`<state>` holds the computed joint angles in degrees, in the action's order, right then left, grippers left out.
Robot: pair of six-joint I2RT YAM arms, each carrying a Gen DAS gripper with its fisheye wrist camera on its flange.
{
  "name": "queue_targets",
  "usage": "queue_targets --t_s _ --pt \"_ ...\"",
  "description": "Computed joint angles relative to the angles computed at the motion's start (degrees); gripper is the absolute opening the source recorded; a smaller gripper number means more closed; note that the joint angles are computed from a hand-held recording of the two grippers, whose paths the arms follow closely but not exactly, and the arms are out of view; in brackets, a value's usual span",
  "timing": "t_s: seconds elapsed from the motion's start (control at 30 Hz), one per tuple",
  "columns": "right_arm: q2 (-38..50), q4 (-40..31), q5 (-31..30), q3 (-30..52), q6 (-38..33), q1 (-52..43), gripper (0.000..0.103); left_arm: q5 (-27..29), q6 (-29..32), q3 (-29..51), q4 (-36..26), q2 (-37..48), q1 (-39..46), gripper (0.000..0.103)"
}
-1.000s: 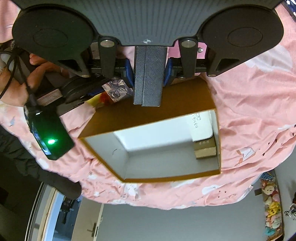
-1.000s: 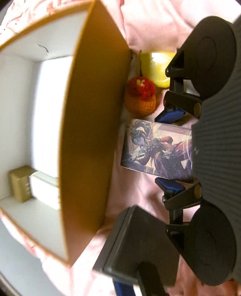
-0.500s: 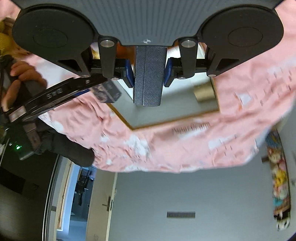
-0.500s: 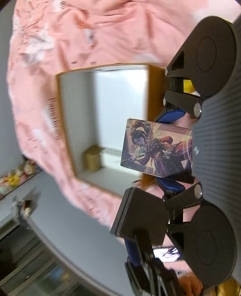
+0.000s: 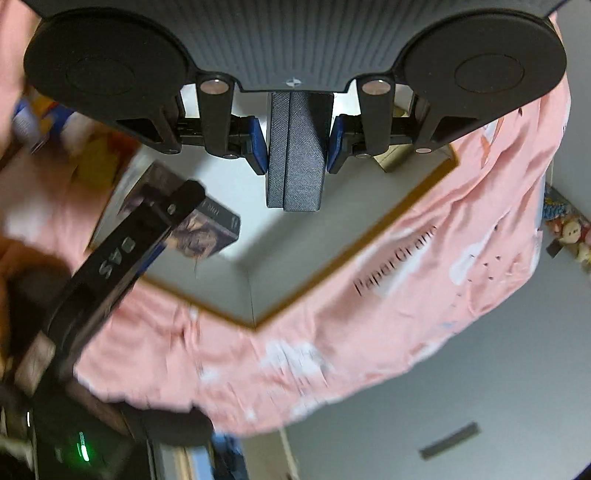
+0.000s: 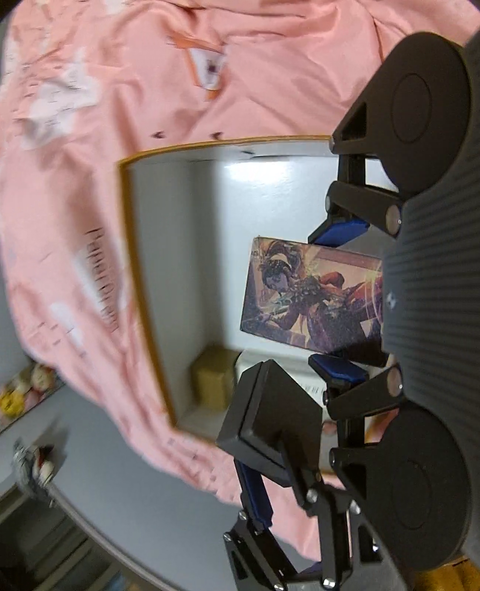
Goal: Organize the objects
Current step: 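Lower the grey box into the shoebox with the left tool while the right tool lowers the card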
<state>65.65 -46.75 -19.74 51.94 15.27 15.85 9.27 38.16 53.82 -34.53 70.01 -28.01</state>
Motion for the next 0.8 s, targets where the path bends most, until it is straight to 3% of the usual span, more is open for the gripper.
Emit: queue_targets --t_s 0.17,0.33,0.63,0.8 --pt "6.19 2.06 -3.1 -0.33 -1.73 -1.94 0.064 -2.52 9.03 -2.35 6.33 6.15 -2.35 0.039" --pt "10.21 2.53 -2.0 1.19 -3.67 -1.0 0.064 -2.56 15.22 -2.58 10.3 11.11 -2.96 0.039" --pt "12.75 1.52 1.29 1.84 -6.71 1.23 0.064 0.47 21.47 -2.26 7.67 13.05 -0.81 0.041" --pt "12.72 -0.05 3.2 2.33 -7.48 2.43 0.065 3.65 19.77 2.17 -0.33 14.78 1.22 0.044"
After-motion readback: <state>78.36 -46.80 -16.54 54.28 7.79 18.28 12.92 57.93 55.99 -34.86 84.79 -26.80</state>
